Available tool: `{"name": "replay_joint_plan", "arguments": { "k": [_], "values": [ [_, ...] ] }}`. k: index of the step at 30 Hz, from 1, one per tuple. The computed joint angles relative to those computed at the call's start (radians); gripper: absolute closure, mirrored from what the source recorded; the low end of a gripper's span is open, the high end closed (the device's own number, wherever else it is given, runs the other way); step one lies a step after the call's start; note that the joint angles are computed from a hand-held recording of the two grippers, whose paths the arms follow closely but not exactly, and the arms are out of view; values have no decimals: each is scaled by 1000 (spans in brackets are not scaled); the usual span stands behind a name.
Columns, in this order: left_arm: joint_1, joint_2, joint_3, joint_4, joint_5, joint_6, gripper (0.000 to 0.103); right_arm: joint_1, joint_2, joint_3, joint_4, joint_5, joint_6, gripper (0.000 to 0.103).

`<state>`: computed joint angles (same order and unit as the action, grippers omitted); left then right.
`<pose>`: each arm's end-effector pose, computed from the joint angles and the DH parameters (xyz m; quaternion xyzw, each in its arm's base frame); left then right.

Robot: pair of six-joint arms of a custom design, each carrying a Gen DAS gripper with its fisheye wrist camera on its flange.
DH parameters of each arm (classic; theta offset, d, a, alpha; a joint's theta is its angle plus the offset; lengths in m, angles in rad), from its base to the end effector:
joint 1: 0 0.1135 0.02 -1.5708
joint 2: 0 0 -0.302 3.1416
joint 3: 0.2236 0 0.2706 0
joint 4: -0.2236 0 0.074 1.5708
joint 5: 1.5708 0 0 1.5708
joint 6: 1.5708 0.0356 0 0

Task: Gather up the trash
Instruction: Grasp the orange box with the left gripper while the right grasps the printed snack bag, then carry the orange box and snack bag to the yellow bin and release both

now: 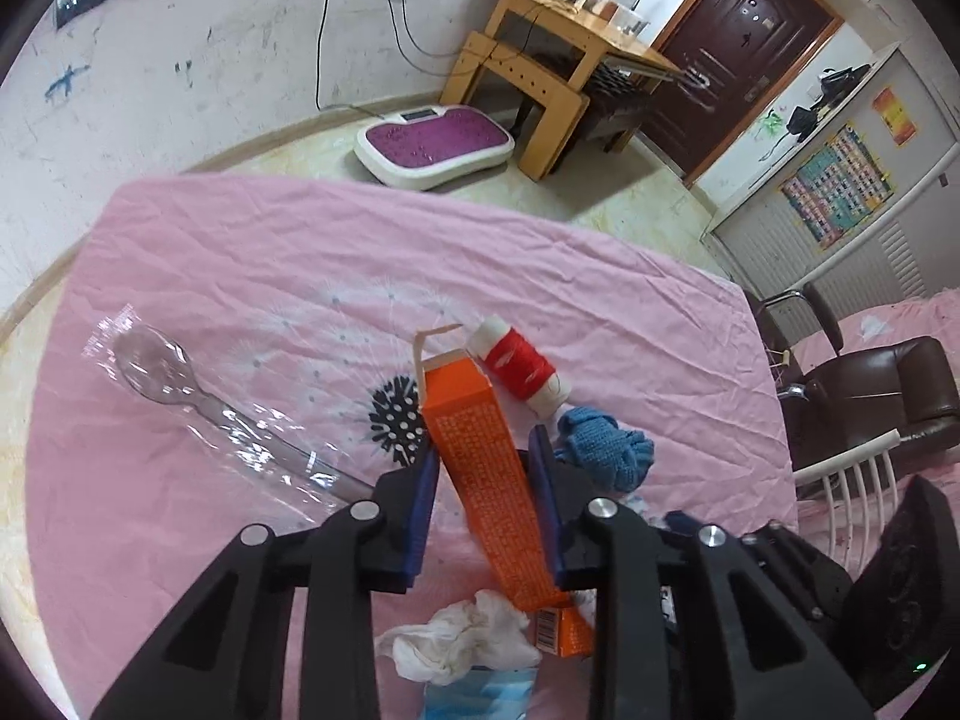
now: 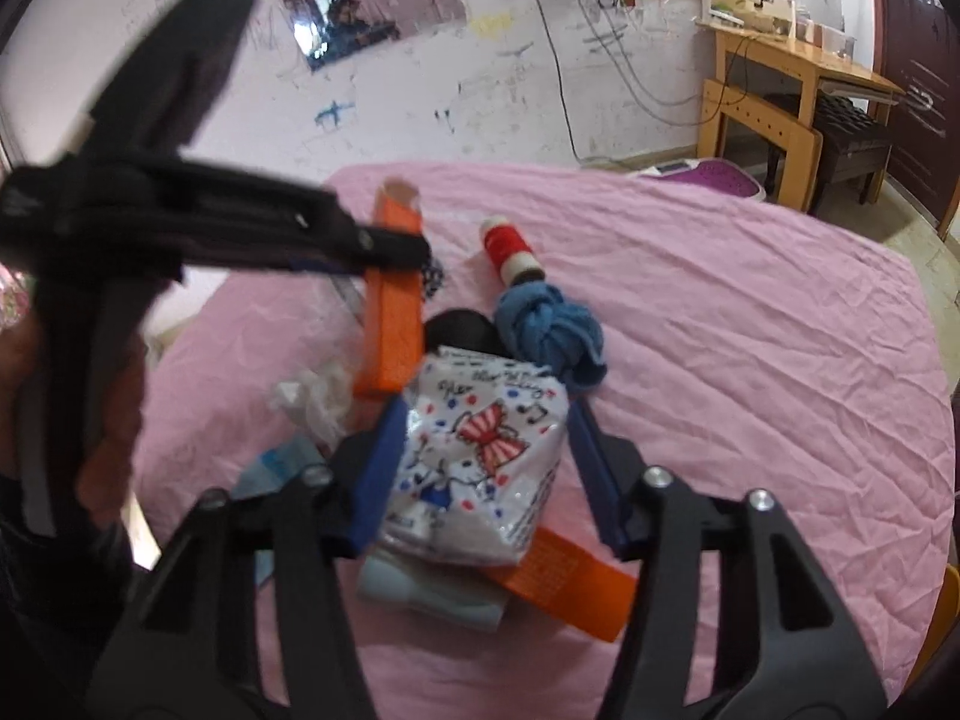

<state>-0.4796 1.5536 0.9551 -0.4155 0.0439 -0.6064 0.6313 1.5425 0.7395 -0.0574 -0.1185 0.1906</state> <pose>0.2872 -0.1511 0.2234 -0.0549 0.9597 -0.1600 0.2243 0.2471 0.1859 0.1843 -0.2247 0.9088 0.1896 0.2961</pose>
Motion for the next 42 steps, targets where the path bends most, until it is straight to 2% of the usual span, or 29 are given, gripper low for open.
{"name": "replay_joint_plan", "arguments": {
  "k": [9,23,30,36,42],
  "values": [
    [1,-7,8,2,-3,9,80,37,-41,-22,17,33,-3,83],
    [-59,-60,42,-43,-75,4,82,-32,-165,-77,46,-5,8,83],
    [-78,36,128,-160,-171,25,82,-91,-234,-119,51,-28,4,83],
    [-71,116,163,-187,-137,37,82,-161,-279,-152,59,-67,-9,83],
    [-72,148,193,-217,-178,25,82,-303,-374,-209,37,-141,-33,83]
  ]
}}
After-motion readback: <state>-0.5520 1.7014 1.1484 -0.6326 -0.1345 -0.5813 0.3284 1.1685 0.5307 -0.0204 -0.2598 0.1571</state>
